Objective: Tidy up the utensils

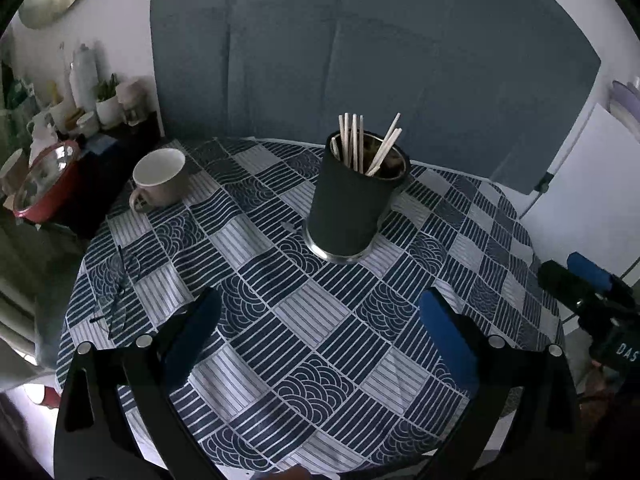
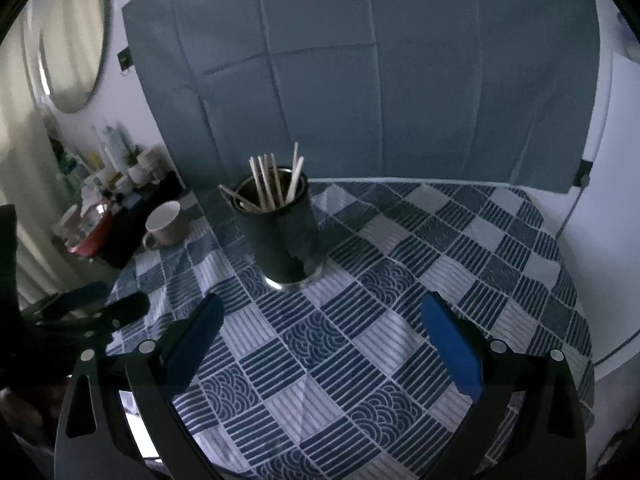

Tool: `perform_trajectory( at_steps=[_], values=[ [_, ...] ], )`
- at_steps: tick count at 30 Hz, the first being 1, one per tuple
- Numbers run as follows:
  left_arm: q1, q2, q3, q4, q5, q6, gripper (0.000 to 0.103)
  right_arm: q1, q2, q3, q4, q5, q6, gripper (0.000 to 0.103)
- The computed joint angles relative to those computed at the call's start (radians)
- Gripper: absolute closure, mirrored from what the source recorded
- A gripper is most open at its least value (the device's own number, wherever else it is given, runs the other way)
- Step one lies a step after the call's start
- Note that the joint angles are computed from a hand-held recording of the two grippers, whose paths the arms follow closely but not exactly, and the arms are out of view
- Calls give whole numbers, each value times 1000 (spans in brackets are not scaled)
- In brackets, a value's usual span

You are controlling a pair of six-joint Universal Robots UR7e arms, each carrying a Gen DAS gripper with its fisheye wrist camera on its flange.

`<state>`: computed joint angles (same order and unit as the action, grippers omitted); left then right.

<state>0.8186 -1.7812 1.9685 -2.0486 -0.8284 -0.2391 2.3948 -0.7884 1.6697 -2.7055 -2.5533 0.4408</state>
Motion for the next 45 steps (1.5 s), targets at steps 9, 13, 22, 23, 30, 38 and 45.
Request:
perform_trajectory(
  at_steps=[9, 13, 22, 23, 30, 38, 45],
  values=[
    [1, 6, 1, -20, -7, 2, 6, -13, -2, 9, 2, 1, 26, 8],
    [-4, 12, 3, -22, -7, 11, 6, -20, -5, 8, 9, 16, 22, 8],
    [12, 20, -6, -17, -40, 4, 6, -32, -7, 9, 16, 34, 20, 8],
    [11, 22, -7, -14, -42, 7, 6, -34, -6, 8, 15, 35, 16, 8],
    [-11, 20, 5, -13, -9, 26, 6, -38, -2, 8, 9, 45, 0, 8],
    [-7, 18, 4, -5, -16, 15, 6, -38, -3, 5, 21, 49, 11, 8],
    [-5, 18, 3, 4, -2, -4, 6, -39, -2, 3, 27, 51, 5, 8]
  ],
)
